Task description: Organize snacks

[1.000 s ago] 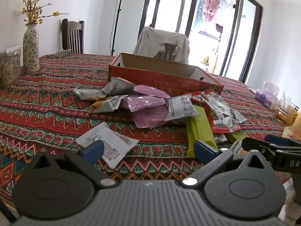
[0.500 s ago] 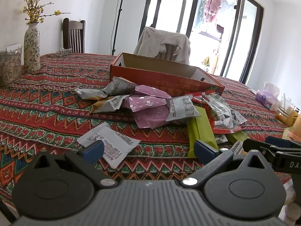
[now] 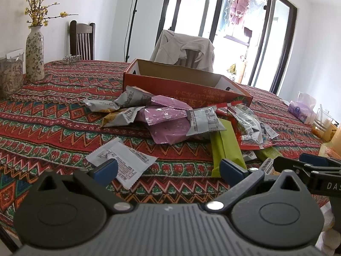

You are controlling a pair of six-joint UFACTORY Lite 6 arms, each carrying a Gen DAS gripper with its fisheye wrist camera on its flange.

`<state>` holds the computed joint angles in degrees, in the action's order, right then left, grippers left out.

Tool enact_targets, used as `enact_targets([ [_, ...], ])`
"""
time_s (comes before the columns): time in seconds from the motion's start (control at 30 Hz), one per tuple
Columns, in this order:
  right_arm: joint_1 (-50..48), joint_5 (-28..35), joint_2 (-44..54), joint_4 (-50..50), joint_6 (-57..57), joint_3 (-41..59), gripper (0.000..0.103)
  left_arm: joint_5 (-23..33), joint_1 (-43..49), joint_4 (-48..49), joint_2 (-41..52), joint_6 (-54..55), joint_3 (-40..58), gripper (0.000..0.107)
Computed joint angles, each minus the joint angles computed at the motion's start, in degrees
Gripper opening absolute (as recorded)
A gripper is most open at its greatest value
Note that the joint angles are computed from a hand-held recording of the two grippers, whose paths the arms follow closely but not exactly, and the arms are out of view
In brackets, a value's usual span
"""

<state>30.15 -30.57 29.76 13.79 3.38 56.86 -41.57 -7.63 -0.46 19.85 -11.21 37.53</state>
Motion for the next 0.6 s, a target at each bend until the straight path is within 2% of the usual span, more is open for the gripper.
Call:
enact_targets([
  [0.6,0.31,0.14,-0.29,1.80,-1.58,-0.46,0.103,-0.82,0.46,0.11,-0.11,-0.13,-1.01,0.103],
])
